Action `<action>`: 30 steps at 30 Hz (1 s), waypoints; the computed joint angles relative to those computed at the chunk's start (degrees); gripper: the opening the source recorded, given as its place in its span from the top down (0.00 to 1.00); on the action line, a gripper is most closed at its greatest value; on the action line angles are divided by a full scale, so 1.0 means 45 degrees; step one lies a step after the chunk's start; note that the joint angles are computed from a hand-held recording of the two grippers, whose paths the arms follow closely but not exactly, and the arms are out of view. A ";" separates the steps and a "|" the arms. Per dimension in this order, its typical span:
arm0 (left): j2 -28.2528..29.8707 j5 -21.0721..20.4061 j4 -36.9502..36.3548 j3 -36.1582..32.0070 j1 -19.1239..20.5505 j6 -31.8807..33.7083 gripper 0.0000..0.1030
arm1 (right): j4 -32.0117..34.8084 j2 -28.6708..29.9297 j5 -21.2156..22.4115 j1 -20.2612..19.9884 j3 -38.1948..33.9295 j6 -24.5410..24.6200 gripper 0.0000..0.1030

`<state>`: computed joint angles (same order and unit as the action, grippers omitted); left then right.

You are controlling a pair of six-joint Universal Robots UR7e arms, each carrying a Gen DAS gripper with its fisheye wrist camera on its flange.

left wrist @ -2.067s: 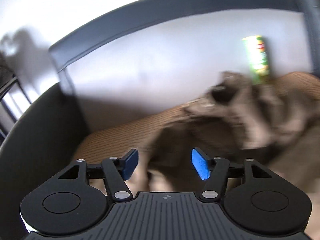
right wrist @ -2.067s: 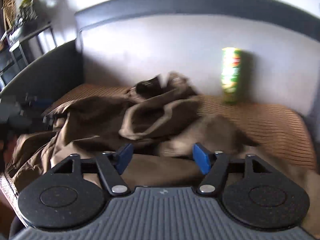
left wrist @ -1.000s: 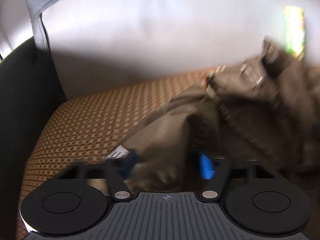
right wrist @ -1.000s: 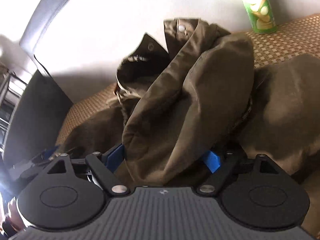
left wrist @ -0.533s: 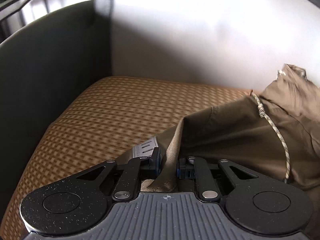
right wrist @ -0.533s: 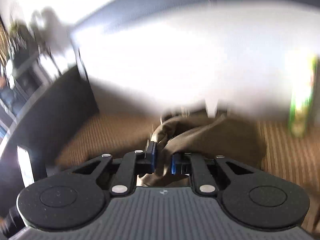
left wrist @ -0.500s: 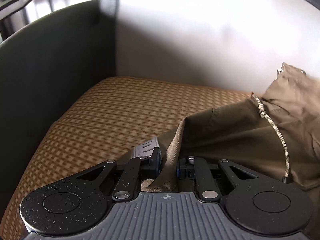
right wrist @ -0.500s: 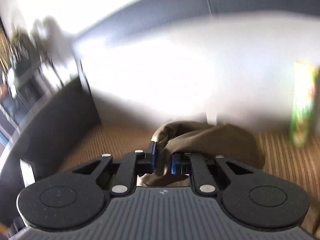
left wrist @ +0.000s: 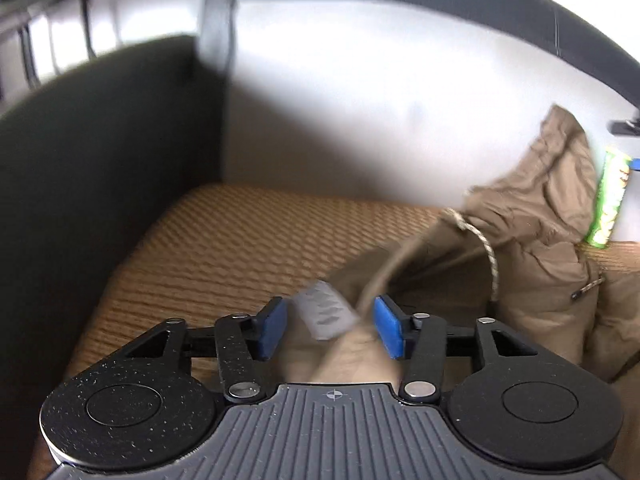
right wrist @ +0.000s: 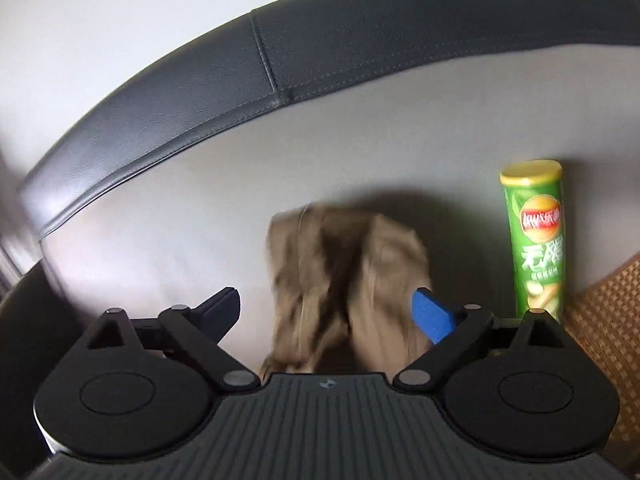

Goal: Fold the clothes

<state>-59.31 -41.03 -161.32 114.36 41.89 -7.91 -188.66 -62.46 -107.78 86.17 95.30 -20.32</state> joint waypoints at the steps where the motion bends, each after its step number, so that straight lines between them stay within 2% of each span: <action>1: -0.0238 0.0317 0.0208 0.0163 -0.0098 0.0129 0.32 | 0.0194 -0.0431 -0.0031 0.0024 0.0363 -0.0543 0.09; 5: -0.0841 0.1299 0.2417 0.0227 -0.0343 -0.0686 0.32 | 0.0536 -0.1905 -0.1011 0.0259 0.1727 -0.3594 0.07; 7: -0.0893 0.1318 0.2613 0.0217 -0.0376 -0.0650 0.32 | 0.1011 -0.2834 -0.1738 0.0196 0.2682 -0.4528 0.07; 10: -0.0251 0.1203 0.2311 -0.0360 -0.0426 -0.0164 0.27 | 0.0996 -0.3531 -0.2398 -0.0155 0.3808 -0.5766 0.07; 14: 0.1308 0.1149 0.1628 -0.1678 -0.0390 0.1372 0.21 | 0.1215 -0.3751 -0.2628 -0.0933 0.4403 -0.6262 0.07; 16: 0.2356 0.1020 0.1624 -0.2710 -0.0198 0.1944 0.21 | 0.1252 -0.3649 -0.2239 -0.1333 0.4410 -0.6683 0.07; 19: 0.4096 0.0533 0.1894 -0.4636 0.0287 0.2205 0.21 | 0.1874 -0.3271 -0.1429 -0.1951 0.3988 -0.6715 0.06; 23: 0.6120 0.0086 0.2606 -0.6980 0.0787 0.2213 0.21 | 0.2441 -0.2617 -0.0564 -0.2343 0.3272 -0.6655 0.05; 25: 0.7007 0.0004 0.2815 -0.7912 0.0924 0.2774 0.21 | 0.2898 -0.2287 -0.0309 -0.2452 0.2869 -0.6565 0.05; 30: 0.8641 0.0957 0.3605 -0.9486 0.1172 0.3932 0.18 | 0.4264 -0.1518 -0.0636 -0.2620 0.2038 -0.6803 0.04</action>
